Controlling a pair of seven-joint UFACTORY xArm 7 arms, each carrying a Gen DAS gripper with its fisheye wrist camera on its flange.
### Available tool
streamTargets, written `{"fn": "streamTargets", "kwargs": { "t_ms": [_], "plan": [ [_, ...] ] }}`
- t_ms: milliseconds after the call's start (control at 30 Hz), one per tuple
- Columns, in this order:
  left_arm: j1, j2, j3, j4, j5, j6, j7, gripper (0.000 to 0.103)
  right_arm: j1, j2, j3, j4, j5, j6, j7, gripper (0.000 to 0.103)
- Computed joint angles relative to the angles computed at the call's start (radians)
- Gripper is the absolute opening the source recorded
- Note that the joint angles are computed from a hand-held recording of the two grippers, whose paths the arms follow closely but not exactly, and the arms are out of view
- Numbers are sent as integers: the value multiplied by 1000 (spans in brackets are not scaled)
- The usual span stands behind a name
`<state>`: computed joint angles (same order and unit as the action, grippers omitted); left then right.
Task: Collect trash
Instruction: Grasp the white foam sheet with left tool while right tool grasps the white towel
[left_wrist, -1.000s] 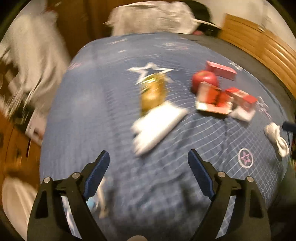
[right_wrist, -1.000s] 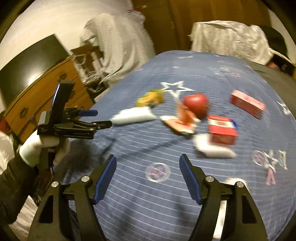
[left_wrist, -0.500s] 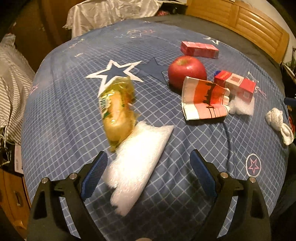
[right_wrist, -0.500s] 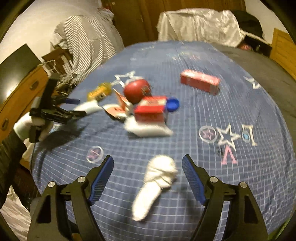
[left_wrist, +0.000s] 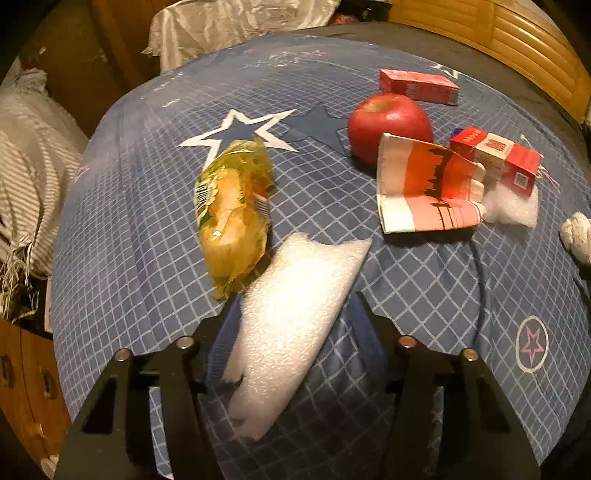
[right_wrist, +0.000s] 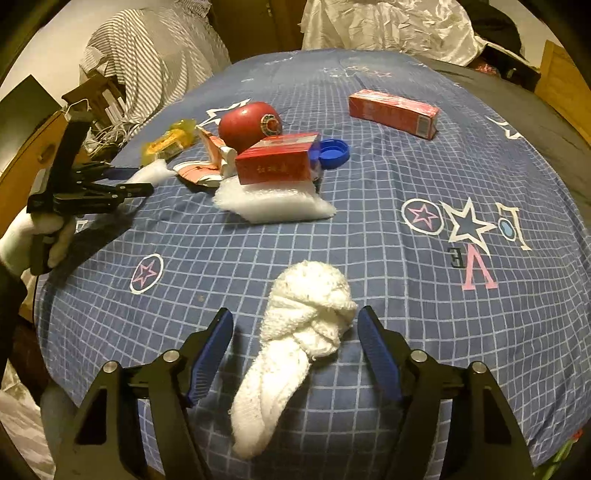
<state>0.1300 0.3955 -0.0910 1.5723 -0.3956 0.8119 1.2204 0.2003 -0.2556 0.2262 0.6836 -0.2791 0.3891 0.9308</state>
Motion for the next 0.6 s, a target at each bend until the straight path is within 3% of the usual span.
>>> {"fn": "streamTargets", "kwargs": {
  "t_ms": [167,333,433,600],
  "plan": [
    [2,-24,5,-39,-10,-35,-20,54,-31,-44,32,-22,-60,21,82,71],
    [-6,-48,12,-76,-2,-68,-50,52,-24,-39,21,-37,-47,15,71,67],
    [-11,-68,19,-101,3,-86,-82,50,-46,-39,41,-35,-93,22,109,50],
    [3,-103,24,-136,-34,-83,-128,48,-66,-50,62,-47,-162,17,159,37]
  ]
}}
